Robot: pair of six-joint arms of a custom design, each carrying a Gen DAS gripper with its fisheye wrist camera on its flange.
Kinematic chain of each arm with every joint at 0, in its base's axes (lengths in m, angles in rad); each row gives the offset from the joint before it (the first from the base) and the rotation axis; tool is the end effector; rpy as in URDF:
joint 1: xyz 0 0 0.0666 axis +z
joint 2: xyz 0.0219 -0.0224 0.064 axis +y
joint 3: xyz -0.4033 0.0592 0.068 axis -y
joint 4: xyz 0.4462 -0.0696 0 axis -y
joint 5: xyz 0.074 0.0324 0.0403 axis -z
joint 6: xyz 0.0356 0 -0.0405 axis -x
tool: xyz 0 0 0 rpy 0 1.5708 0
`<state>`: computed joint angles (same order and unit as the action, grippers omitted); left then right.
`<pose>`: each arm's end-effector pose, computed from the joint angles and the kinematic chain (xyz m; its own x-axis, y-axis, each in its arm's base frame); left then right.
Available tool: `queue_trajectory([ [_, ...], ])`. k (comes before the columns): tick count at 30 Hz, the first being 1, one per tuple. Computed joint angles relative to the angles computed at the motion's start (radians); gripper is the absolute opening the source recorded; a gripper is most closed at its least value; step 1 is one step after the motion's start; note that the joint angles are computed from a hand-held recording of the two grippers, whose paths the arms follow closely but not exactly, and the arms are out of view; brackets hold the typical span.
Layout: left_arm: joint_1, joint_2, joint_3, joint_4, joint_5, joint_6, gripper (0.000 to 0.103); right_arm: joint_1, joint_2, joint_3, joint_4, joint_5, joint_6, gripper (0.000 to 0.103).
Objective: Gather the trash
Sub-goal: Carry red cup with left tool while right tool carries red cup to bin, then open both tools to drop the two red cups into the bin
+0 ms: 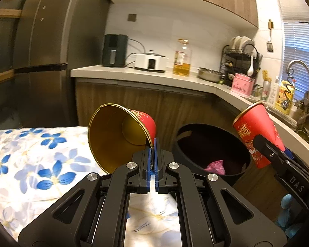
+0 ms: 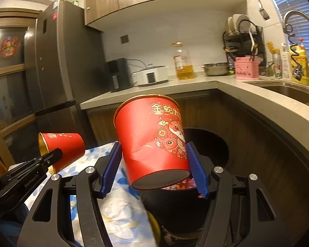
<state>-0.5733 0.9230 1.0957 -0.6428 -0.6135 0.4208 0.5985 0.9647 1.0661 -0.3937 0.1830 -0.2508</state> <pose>0.3168 -0.1806 0.5230 -0.3524 -0.1701 -0.9203 -0.1442 0.9815 -0.1261 0.3313 0.2176 0.5144 -0.3324 0.0687 -0.9406 -0.3381 0.9224 0.1869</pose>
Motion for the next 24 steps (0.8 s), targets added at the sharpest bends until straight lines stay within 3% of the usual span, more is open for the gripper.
queue_trajectory([
  [16,-0.018,0.177,0.111,0.144,0.118,-0.120,0.001,-0.091,0.021,0.015,0.018,0.001,-0.023,0.062],
  [24,0.022,0.265,0.166,0.156,0.270,-0.137,0.002,-0.121,0.052,0.036,0.030,-0.005,-0.026,0.063],
])
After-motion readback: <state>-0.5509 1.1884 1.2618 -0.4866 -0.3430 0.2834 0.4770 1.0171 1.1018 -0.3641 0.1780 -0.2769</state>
